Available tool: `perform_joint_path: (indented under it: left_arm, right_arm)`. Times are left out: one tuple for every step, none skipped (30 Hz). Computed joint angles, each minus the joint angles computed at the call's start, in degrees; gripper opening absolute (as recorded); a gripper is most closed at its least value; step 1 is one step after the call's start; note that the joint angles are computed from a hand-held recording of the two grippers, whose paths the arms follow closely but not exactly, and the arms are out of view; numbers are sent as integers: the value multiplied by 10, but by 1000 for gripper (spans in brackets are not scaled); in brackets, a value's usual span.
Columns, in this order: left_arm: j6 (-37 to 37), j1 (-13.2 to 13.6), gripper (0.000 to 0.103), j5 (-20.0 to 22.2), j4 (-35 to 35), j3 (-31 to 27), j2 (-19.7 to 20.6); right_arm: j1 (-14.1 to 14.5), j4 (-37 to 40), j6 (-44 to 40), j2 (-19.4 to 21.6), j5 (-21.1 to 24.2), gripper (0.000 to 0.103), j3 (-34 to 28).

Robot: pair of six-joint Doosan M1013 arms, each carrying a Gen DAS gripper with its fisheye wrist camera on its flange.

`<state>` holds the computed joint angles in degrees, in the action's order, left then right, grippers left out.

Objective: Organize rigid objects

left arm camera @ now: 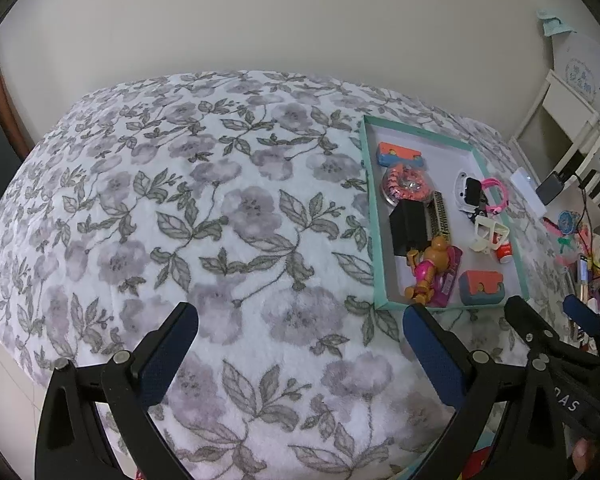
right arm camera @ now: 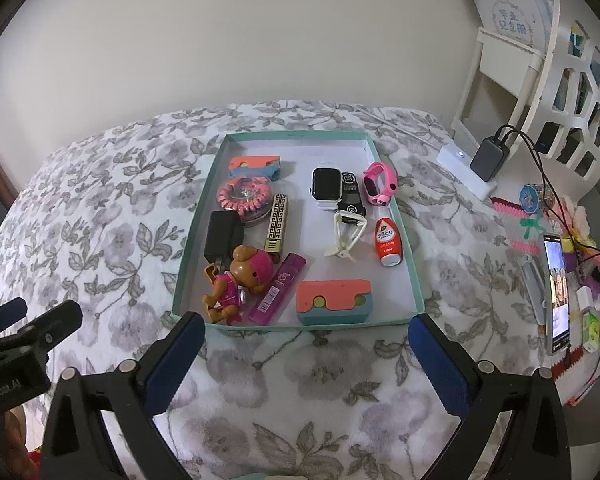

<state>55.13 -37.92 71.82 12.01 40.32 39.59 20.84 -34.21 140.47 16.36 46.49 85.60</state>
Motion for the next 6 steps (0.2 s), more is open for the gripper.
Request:
perform_joint_path:
  left_arm:
    - [0, 0, 102, -5, -1, 3, -2]
    - [0, 0, 102, -7, -1, 3, -2]
    - [0, 0, 102, -8, 0, 4, -2]
    - [-1, -1, 102, -8, 1, 4, -2]
    - [-1, -1, 102, -9, 3, 3, -2]
    - [-2, -1, 102, -10, 3, 4, -2]
  right_arm:
    - [0, 1, -1, 0, 1, 103, 0]
    - [0, 1, -1, 0, 1, 103, 0]
    - [0, 1, -2, 1, 1, 103, -1]
    - [0, 2, -4, 1, 1, 103, -1]
    - [0, 3, -6, 1, 1, 103, -1]
    - [-1, 4, -8, 2, 1, 103, -1]
